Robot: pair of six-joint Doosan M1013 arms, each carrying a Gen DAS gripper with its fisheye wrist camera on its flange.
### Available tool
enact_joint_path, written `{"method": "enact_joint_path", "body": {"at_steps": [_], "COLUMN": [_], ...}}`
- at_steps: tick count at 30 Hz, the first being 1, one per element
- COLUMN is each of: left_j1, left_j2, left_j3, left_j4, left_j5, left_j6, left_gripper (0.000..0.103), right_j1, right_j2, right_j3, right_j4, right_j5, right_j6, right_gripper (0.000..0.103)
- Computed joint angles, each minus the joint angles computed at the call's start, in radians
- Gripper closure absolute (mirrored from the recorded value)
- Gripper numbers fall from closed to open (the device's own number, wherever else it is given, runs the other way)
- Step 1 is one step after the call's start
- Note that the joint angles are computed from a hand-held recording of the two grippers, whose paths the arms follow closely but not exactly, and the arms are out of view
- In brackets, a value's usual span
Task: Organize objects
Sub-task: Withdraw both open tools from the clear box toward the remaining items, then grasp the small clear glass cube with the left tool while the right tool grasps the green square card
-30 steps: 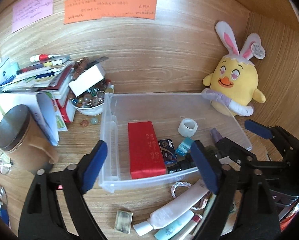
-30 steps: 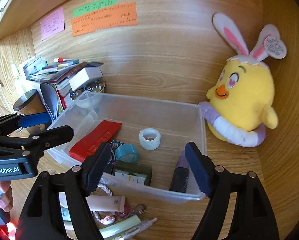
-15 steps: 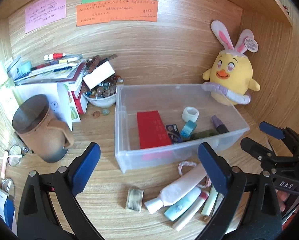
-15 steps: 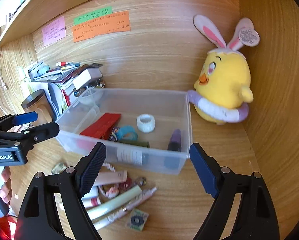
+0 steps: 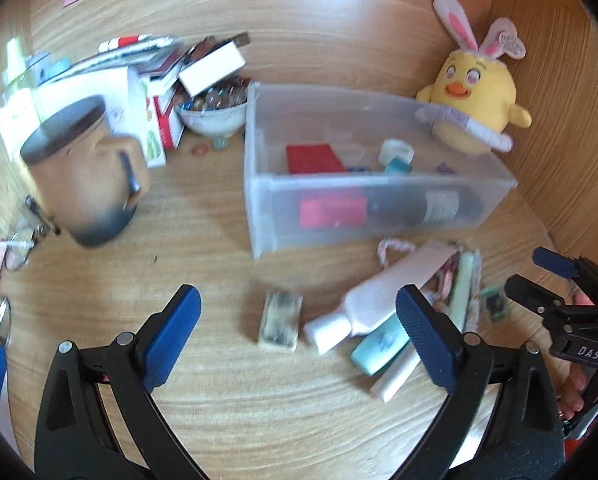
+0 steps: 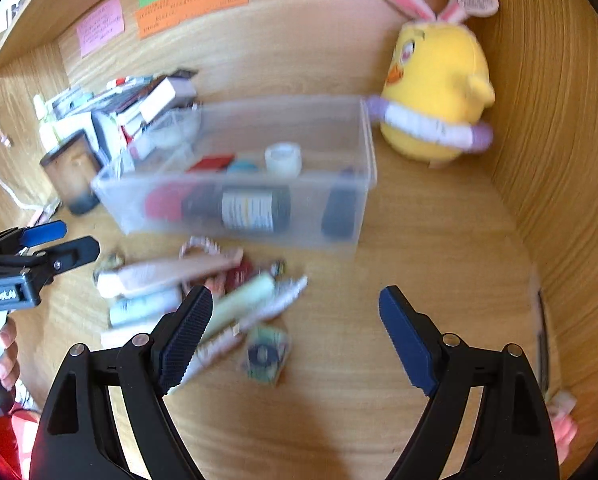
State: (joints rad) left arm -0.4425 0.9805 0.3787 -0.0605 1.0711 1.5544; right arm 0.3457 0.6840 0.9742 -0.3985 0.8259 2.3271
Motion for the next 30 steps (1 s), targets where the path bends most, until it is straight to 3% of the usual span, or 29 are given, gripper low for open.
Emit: {"method": "enact_joint_path", "body": {"at_steps": [5,9,14,16,21,26,30], "left_j1": [0.007,0.013,0.021,0.022,0.017,0.009,0.006], "left_j2": [-0.037,-0.044,-0.053,-0.041,0.008,0.030,0.030], "left_j3": [0.090,0.111,0.136,0.115,0.022,-0.015,-0.014], "left_j4": [0.012,0.018,0.019,0.016,0.017,0.050,0.058], "left_j5": [-0.033,-0.020,-0.016,0.008,0.076,0.071,0.054], "left_j6": [-0.014,-0.020,-0.024,-0.017,0.003,-0.013,-0.023], "left_gripper": [0.004,0.019,0.026,0.034,0.037,0.043,0.063], "right_j1": [-0.002,-0.001,0.003,0.003,0.008,0.012,0.014], "right_j2": [-0.009,-0.008,-0.006,-0.008,-0.002,0.009,0.019], "right_j3": [0.037,0.041,0.038,0.041,0.034,0.017,0.006], "right_j4": [0.030,0.061,0.052,0.052,0.043,0.047,0.037], "right_j5": [0.014,0.002,-0.003,-0.014,-0.030,-0.014,-0.005], "right_j6": [0.013,0.001,-0.006,-0.004,-0.004,-0.015,-0.002], "right_gripper": [0.021,0.025,0.033,0.039,0.052,0.056,0.064]}}
